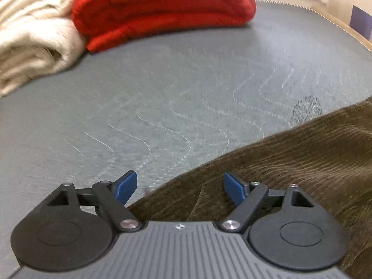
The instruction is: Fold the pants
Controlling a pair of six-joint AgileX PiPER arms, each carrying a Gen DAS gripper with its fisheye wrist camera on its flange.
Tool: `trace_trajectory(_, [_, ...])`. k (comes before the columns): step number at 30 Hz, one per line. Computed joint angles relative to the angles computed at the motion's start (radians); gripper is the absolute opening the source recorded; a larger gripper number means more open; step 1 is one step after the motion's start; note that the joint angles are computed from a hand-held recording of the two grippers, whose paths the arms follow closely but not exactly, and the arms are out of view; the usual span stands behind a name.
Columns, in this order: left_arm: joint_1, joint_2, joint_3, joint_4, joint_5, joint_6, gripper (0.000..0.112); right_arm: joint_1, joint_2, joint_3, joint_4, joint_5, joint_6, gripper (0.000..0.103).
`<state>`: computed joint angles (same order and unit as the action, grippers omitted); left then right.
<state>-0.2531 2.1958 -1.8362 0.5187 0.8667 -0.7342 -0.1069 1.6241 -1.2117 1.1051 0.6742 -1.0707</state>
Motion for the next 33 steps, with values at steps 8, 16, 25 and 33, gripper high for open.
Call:
trace_trajectory(8, [-0.022, -0.016, 0.07, -0.043, -0.069, 0.169, 0.02, 0.008, 0.015, -0.006, -0.029, -0.009, 0.014, 0.043])
trace_trajectory(16, [-0.182, -0.283, 0.334, 0.202, -0.099, -0.122, 0.002, 0.009, -0.012, 0.007, -0.021, -0.033, 0.024, 0.043])
trace_trajectory(25, [-0.707, -0.62, 0.59, 0.266, 0.181, -0.532, 0.002, -0.038, -0.08, 0.075, 0.049, -0.063, 0.004, 0.043])
trace_trajectory(33, [-0.813, -0.605, 0.637, 0.061, 0.257, -0.677, 0.0, -0.086, -0.112, 0.124, 0.079, -0.132, 0.016, 0.034])
